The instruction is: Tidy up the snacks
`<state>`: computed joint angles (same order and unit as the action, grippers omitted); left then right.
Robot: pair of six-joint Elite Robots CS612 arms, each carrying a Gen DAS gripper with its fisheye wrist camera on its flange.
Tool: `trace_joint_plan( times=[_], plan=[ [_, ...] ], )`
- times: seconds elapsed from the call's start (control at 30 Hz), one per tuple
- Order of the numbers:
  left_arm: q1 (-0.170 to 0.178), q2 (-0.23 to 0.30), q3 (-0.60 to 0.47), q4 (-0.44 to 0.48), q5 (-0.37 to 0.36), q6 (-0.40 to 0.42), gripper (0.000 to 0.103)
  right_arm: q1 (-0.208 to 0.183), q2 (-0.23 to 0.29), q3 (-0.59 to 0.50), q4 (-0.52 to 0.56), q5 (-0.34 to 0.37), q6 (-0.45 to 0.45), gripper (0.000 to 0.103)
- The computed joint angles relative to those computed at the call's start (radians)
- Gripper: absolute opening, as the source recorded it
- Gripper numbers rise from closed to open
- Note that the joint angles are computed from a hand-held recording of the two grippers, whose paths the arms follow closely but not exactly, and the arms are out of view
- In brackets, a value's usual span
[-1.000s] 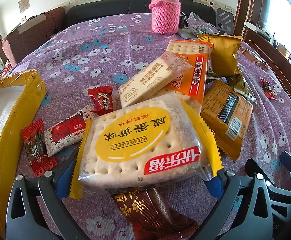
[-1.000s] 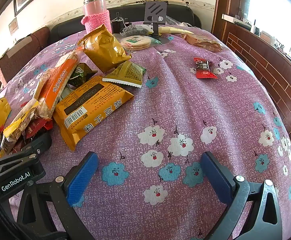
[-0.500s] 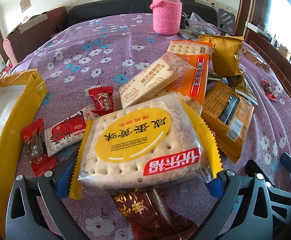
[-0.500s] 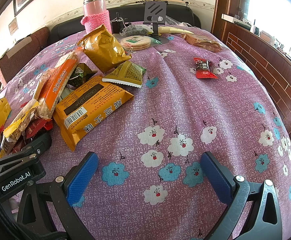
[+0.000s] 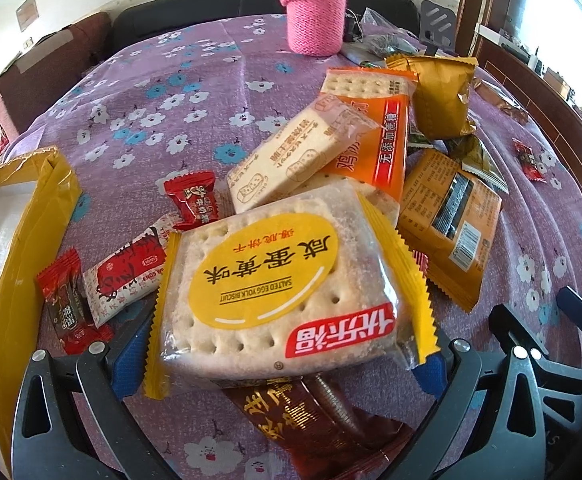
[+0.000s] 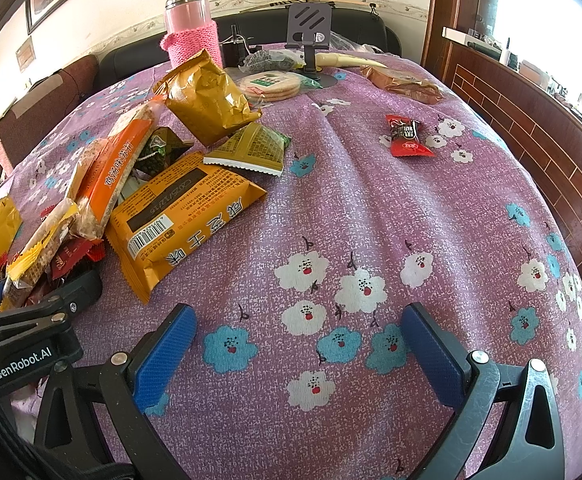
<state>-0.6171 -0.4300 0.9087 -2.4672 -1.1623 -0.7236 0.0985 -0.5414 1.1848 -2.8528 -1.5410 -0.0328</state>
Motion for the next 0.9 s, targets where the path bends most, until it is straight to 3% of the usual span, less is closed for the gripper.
trace_joint_plan(
  times=[0.27,0.33,0.43,0.57,0.67,0.9],
  plan=[
    [-0.002,-0.021,0.044,-0.038,-0.019,0.031,0.103,-0.001,0.0,0.0,0.001,0.003,-0.001,0.103],
    [-0.003,-0.038,0.076,-0.062,-0.028,0.041,0.095,0.0,-0.002,0.001,0.0,0.001,0.0,0.103],
    [0.0,-0.079,0.154,-0.161,-0.074,0.056,0.083,-0.001,-0.001,0.001,0.0,0.002,-0.001,0.103],
    [-0.01,-0.147,0.277,-0.322,-0.041,0.096,0.083,-0.001,-0.001,0.001,0.001,0.002,0.0,0.103],
    [-0.002,-0.192,0.343,-0.341,-0.089,0.074,0.083,-0.001,-0.001,0.0,0.001,0.003,-0.001,0.103],
    [-0.02,-0.255,0.479,-0.49,0.02,0.058,0.083,0.0,0.0,0.0,0.002,0.001,-0.002,0.103]
  ],
)
